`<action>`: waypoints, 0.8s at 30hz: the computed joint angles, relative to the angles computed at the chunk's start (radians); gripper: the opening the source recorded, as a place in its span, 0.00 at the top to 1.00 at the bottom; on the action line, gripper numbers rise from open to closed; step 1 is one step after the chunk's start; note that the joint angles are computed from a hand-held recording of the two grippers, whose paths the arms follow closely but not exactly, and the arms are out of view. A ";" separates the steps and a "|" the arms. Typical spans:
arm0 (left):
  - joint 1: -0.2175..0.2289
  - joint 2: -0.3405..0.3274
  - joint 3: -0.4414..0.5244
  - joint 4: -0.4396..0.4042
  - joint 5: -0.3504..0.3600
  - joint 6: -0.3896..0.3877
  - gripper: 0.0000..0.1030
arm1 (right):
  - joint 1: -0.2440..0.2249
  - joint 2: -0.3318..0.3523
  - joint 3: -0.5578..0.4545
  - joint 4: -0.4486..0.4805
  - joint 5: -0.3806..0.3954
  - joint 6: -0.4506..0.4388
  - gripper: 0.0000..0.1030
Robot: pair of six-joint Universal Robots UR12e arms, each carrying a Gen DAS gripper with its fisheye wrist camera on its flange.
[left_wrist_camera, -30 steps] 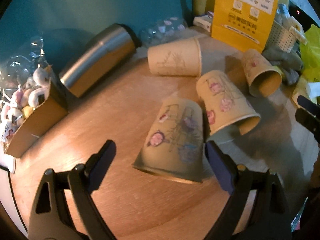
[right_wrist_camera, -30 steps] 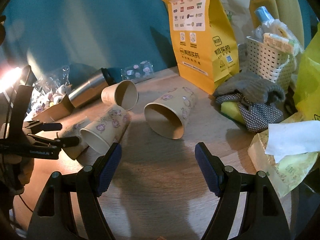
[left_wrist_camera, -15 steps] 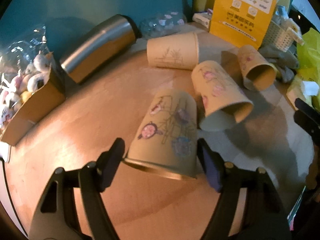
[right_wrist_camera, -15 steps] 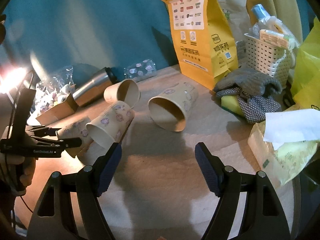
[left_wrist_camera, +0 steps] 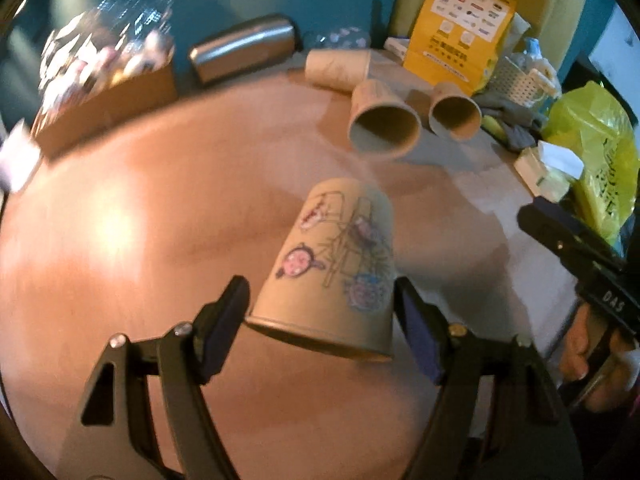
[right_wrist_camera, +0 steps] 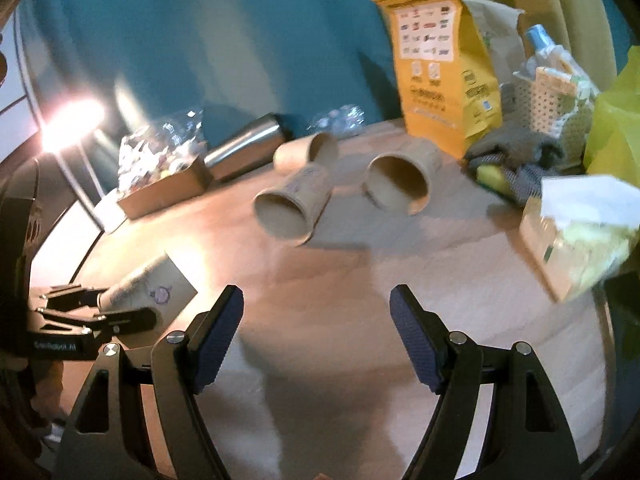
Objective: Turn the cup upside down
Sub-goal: 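Close the left gripper around the drawn paper cup and lift it, then close the right gripper on the cup while the left gripper releases it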
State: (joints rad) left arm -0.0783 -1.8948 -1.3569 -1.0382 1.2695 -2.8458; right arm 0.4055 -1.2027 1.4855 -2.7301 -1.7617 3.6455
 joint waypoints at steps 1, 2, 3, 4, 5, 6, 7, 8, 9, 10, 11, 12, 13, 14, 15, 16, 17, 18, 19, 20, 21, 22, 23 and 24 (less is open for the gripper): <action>0.006 0.017 -0.025 0.001 -0.007 -0.020 0.28 | 0.004 -0.002 0.003 0.006 0.013 0.002 0.24; 0.011 0.034 -0.049 0.007 -0.011 -0.046 0.28 | 0.008 -0.003 0.004 0.013 0.025 0.004 0.24; 0.015 0.046 -0.068 0.010 -0.015 -0.070 0.28 | 0.011 -0.005 0.006 0.021 0.041 0.004 0.24; 0.019 0.062 -0.090 0.016 -0.019 -0.092 0.28 | 0.014 -0.006 0.008 0.026 0.050 0.004 0.24; 0.022 0.071 -0.105 0.023 -0.021 -0.104 0.28 | 0.018 -0.007 0.010 0.031 0.059 0.004 0.24; 0.024 0.082 -0.121 0.026 -0.020 -0.125 0.28 | 0.021 -0.008 0.011 0.037 0.070 0.002 0.24; 0.027 0.093 -0.136 0.024 -0.022 -0.153 0.28 | 0.024 -0.010 0.012 0.041 0.076 0.001 0.24; 0.028 0.097 -0.141 0.022 -0.025 -0.168 0.28 | 0.027 -0.010 0.012 0.045 0.085 -0.002 0.24; 0.029 0.106 -0.153 0.022 -0.024 -0.187 0.28 | 0.029 -0.011 0.012 0.048 0.095 -0.006 0.24; 0.029 0.111 -0.160 0.025 -0.024 -0.197 0.28 | 0.030 -0.012 0.012 0.052 0.103 -0.010 0.24; 0.027 0.115 -0.167 0.025 -0.025 -0.209 0.28 | 0.031 -0.013 0.013 0.054 0.108 -0.015 0.24; 0.027 0.119 -0.174 0.022 -0.027 -0.225 0.28 | 0.032 -0.013 0.012 0.060 0.113 -0.022 0.24; 0.026 0.121 -0.179 0.012 -0.026 -0.239 0.28 | 0.031 -0.013 0.012 0.066 0.117 -0.025 0.24; 0.025 0.118 -0.174 -0.001 -0.029 -0.243 0.28 | 0.031 -0.013 0.011 0.073 0.124 -0.026 0.24; 0.023 0.117 -0.175 -0.006 -0.027 -0.246 0.28 | 0.030 -0.011 0.008 0.081 0.135 -0.027 0.24; 0.020 0.119 -0.179 0.000 -0.013 -0.251 0.28 | 0.029 -0.011 0.008 0.085 0.141 -0.028 0.24; 0.019 0.120 -0.183 0.003 -0.006 -0.250 0.28 | 0.029 -0.010 0.005 0.092 0.145 -0.032 0.24; 0.019 0.121 -0.185 0.009 -0.006 -0.251 0.26 | 0.029 -0.008 0.002 0.097 0.148 -0.037 0.24; 0.019 0.121 -0.188 0.013 -0.007 -0.254 0.26 | 0.029 -0.006 0.000 0.100 0.149 -0.041 0.24; 0.019 0.121 -0.188 0.016 -0.005 -0.256 0.26 | 0.029 -0.005 -0.002 0.101 0.150 -0.041 0.24; 0.019 0.120 -0.187 0.015 -0.004 -0.257 0.26 | 0.028 -0.004 -0.002 0.102 0.153 -0.040 0.24; 0.017 0.120 -0.187 0.016 0.000 -0.255 0.26 | 0.027 -0.006 0.000 0.101 0.157 -0.041 0.24; 0.015 0.119 -0.185 0.015 0.003 -0.256 0.26 | 0.027 -0.004 -0.002 0.102 0.157 -0.043 0.24; 0.013 0.118 -0.184 0.014 0.005 -0.252 0.26 | 0.027 -0.004 -0.004 0.104 0.157 -0.044 0.24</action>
